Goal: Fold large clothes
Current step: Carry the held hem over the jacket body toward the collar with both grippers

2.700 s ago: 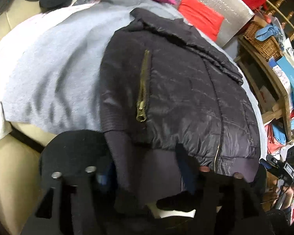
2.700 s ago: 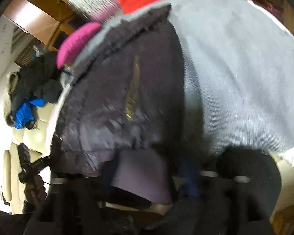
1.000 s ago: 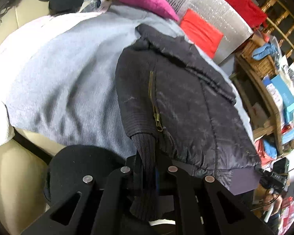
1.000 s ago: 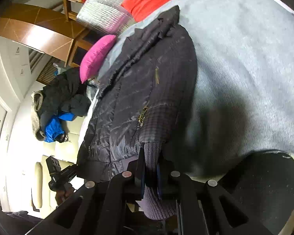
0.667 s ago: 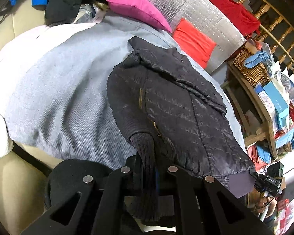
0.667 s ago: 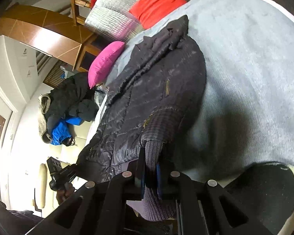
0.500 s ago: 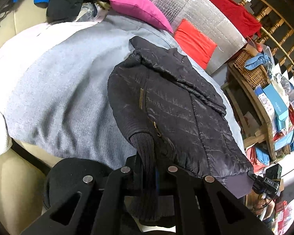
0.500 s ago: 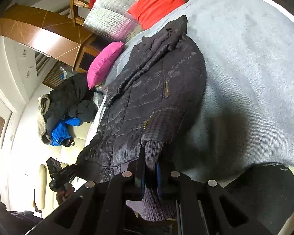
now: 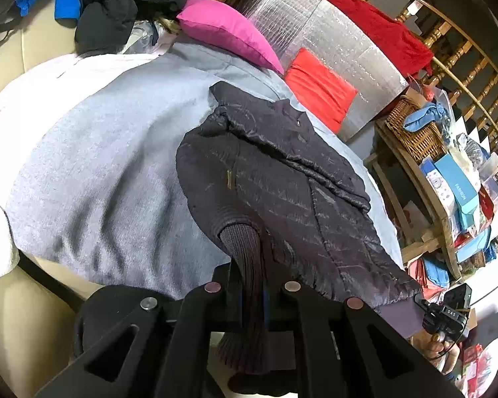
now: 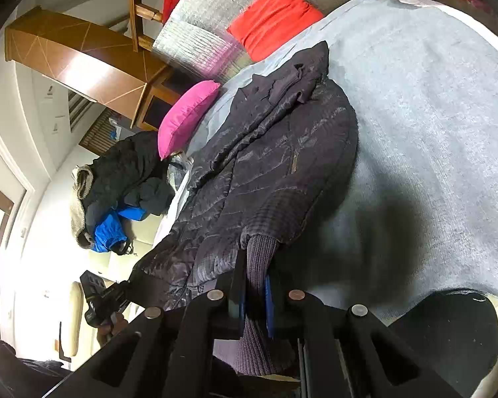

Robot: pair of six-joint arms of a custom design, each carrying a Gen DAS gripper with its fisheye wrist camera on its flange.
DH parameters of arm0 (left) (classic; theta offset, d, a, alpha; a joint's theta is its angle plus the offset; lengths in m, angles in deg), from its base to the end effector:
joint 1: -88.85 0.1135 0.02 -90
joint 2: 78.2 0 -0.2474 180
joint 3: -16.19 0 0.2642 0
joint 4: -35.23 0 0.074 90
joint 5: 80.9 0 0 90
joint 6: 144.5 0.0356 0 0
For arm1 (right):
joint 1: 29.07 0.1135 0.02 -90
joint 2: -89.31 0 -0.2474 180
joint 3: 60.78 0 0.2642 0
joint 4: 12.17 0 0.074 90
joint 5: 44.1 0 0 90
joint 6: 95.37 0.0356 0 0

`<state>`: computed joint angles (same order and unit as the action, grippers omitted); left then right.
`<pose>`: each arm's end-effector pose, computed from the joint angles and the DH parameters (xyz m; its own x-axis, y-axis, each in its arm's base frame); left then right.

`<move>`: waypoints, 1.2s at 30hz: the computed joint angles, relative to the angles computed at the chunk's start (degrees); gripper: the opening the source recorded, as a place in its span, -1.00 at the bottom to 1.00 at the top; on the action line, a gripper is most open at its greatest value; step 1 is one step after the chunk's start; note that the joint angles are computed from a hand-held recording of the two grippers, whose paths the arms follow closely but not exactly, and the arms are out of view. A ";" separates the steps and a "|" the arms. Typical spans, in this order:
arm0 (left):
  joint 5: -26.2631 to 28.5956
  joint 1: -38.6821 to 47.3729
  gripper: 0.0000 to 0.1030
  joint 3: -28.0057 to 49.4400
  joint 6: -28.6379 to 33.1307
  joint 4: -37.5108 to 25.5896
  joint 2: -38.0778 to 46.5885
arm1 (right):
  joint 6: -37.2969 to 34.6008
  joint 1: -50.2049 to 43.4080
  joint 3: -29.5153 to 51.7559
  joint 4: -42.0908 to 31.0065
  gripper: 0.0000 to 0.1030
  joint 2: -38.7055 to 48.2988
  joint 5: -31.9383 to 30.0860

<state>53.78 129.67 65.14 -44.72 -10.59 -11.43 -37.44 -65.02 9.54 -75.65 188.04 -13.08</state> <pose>0.1814 0.1236 0.1710 -0.7070 -0.4511 -0.5446 -0.1100 0.8309 -0.5455 0.2502 -0.1437 0.1400 -0.8584 0.2845 -0.4268 -0.1538 0.6510 0.7433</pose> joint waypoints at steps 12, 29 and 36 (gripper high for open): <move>0.45 -4.05 -0.84 3.15 -6.67 5.15 -1.32 | 5.06 1.63 1.91 2.91 -0.82 -2.51 -3.09; -2.01 -6.28 -0.84 4.64 -10.48 8.46 -0.44 | 14.95 3.74 2.64 11.67 -0.83 -2.78 -6.40; -3.66 -8.33 -0.84 5.65 -11.83 9.90 -0.19 | 15.62 3.76 3.32 12.45 -0.83 -1.99 -6.62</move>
<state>50.13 121.35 70.79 -56.55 -0.69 -11.61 -21.82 -61.26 12.86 -63.21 186.05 -19.70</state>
